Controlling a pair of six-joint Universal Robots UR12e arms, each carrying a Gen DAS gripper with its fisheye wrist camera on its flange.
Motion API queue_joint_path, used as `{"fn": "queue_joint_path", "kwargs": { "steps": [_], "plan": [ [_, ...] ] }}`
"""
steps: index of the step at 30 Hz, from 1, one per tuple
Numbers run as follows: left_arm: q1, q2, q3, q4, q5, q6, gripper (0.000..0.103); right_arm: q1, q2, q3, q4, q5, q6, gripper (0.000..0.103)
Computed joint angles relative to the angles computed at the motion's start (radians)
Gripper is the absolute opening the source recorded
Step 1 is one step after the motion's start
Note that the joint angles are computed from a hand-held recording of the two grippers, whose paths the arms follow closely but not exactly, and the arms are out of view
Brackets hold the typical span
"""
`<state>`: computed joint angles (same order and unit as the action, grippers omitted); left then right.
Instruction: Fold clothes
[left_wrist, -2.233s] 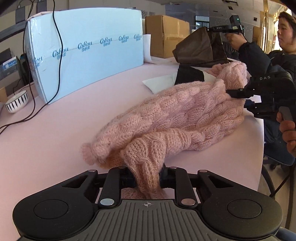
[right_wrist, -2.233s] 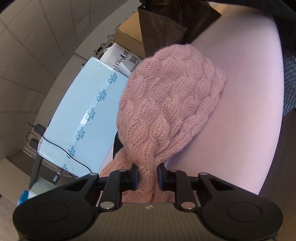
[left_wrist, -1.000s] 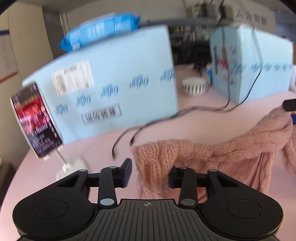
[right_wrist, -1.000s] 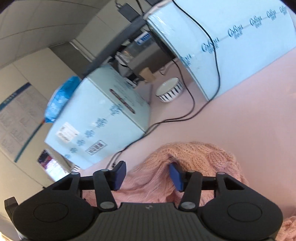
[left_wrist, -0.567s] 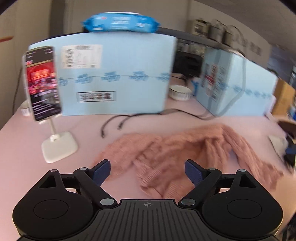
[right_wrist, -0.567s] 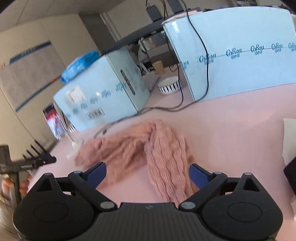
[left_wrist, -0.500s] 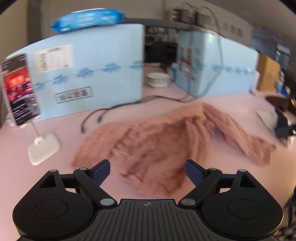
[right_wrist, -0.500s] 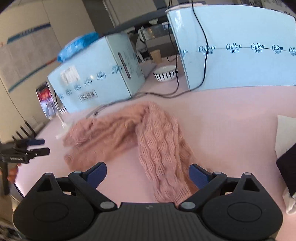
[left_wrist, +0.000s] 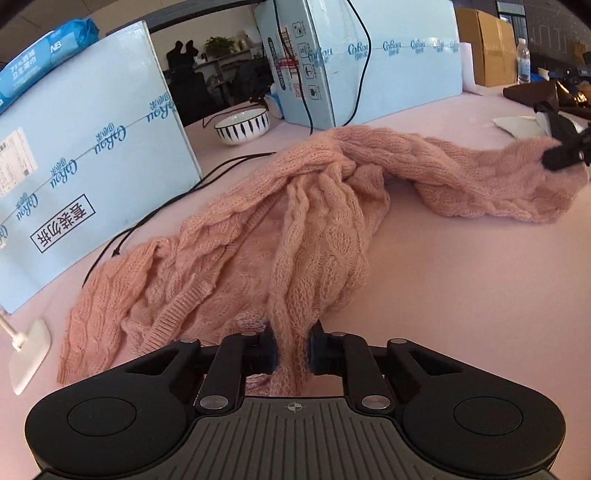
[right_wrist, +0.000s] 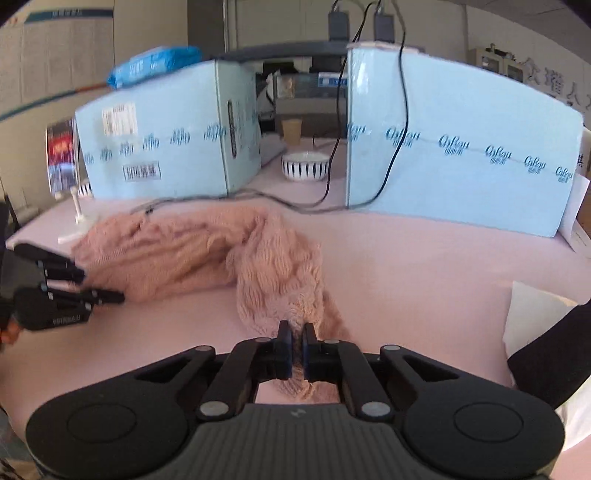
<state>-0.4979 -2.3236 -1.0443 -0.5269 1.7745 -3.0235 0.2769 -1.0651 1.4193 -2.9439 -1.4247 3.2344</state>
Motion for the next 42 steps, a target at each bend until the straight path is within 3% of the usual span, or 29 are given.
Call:
{"fn": "queue_joint_path", "kwargs": {
  "steps": [3, 6, 9, 12, 13, 15, 17, 20, 22, 24, 27, 31, 33, 34, 35, 36, 38, 41, 42],
  "plan": [
    [0.004, 0.043, -0.053, 0.024, -0.016, 0.052, 0.01, -0.017, 0.022, -0.04, -0.112, -0.015, 0.094, 0.006],
    [0.008, 0.096, -0.122, 0.046, 0.012, 0.128, 0.01, -0.027, 0.079, -0.134, -0.135, -0.083, 0.152, 0.006],
    [0.024, 0.149, -0.192, 0.029, 0.043, 0.136, 0.01, -0.036, 0.174, -0.281, -0.016, -0.167, 0.227, 0.007],
    [0.046, 0.191, -0.254, -0.024, 0.026, 0.083, 0.016, -0.045, 0.265, -0.422, 0.232, -0.171, 0.324, 0.025],
    [0.052, 0.202, -0.268, -0.043, 0.012, 0.072, 0.022, -0.048, 0.293, -0.463, 0.317, -0.172, 0.365, 0.034],
    [0.058, 0.222, -0.306, -0.025, -0.001, 0.074, 0.038, -0.051, 0.303, -0.473, 0.381, -0.16, 0.424, 0.045],
    [0.051, 0.242, -0.347, 0.067, 0.019, 0.107, 0.071, -0.061, 0.287, -0.426, 0.33, -0.096, 0.468, 0.062],
    [0.051, 0.26, -0.376, 0.21, -0.045, 0.135, 0.083, -0.075, 0.234, -0.333, 0.235, -0.001, 0.456, 0.081],
    [0.05, 0.259, -0.374, 0.259, -0.083, 0.142, 0.09, -0.078, 0.208, -0.31, 0.26, 0.041, 0.41, 0.083],
    [0.041, 0.238, -0.344, 0.281, -0.096, 0.15, 0.091, -0.074, 0.186, -0.303, 0.343, 0.032, 0.379, 0.083],
    [0.029, 0.184, -0.281, 0.263, -0.106, 0.154, 0.091, -0.058, 0.196, -0.341, 0.442, -0.072, 0.392, 0.083],
    [0.03, 0.137, -0.232, 0.219, -0.16, 0.12, 0.091, -0.056, 0.25, -0.392, 0.439, -0.148, 0.431, 0.083],
    [0.032, 0.121, -0.217, 0.194, -0.187, 0.101, 0.091, -0.057, 0.276, -0.411, 0.414, -0.138, 0.412, 0.065],
    [0.032, 0.117, -0.214, 0.186, -0.188, 0.095, 0.09, -0.057, 0.289, -0.423, 0.404, -0.129, 0.396, 0.028],
    [0.032, 0.112, -0.21, 0.177, -0.187, 0.088, 0.089, -0.058, 0.303, -0.436, 0.396, -0.12, 0.379, 0.008],
    [0.031, 0.111, -0.214, 0.178, -0.181, 0.083, 0.089, -0.055, 0.312, -0.458, 0.412, -0.116, 0.359, 0.007],
    [0.029, 0.108, -0.218, 0.191, -0.159, 0.068, 0.089, -0.053, 0.321, -0.469, 0.336, -0.096, 0.389, 0.007],
    [0.034, 0.107, -0.22, 0.19, -0.169, 0.052, 0.09, -0.038, 0.356, -0.514, 0.207, -0.171, 0.417, 0.008],
    [0.036, 0.106, -0.219, 0.186, -0.177, 0.046, 0.09, -0.035, 0.371, -0.537, 0.204, -0.193, 0.419, 0.009]
  ]
}}
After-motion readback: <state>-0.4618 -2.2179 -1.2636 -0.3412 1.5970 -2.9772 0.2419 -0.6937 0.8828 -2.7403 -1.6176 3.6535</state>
